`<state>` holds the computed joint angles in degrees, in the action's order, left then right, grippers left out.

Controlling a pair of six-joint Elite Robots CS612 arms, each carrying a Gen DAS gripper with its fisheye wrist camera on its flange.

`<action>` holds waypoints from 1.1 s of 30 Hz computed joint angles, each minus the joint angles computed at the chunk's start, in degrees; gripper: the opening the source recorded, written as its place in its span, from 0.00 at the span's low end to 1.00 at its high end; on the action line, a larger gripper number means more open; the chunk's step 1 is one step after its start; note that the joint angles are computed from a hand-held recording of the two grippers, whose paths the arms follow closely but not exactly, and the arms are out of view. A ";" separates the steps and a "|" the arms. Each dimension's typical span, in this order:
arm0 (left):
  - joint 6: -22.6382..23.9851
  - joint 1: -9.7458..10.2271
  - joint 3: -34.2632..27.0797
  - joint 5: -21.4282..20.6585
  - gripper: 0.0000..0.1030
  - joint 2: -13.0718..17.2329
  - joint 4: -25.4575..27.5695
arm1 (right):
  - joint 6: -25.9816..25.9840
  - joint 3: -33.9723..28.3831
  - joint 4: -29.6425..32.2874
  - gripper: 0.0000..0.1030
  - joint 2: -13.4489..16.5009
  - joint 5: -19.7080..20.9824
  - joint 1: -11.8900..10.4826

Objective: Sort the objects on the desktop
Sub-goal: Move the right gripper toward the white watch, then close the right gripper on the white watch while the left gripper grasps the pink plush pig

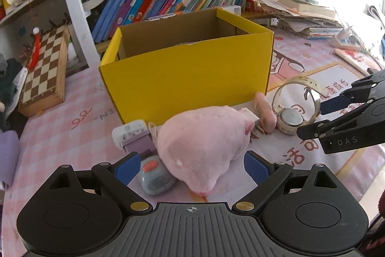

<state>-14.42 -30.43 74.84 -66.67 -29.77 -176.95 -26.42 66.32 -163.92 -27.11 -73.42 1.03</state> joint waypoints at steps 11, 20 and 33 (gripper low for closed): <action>15.49 -0.87 -6.45 3.78 0.91 3.47 3.86 | -2.05 -2.79 3.69 0.44 1.22 1.19 -0.13; 14.97 -0.76 -7.31 3.15 0.79 3.91 6.02 | -3.54 -3.94 6.06 0.39 1.62 2.57 -0.30; 12.20 -0.48 -4.11 -0.21 0.56 2.17 1.34 | -3.48 -1.79 3.48 0.21 0.47 4.58 -0.62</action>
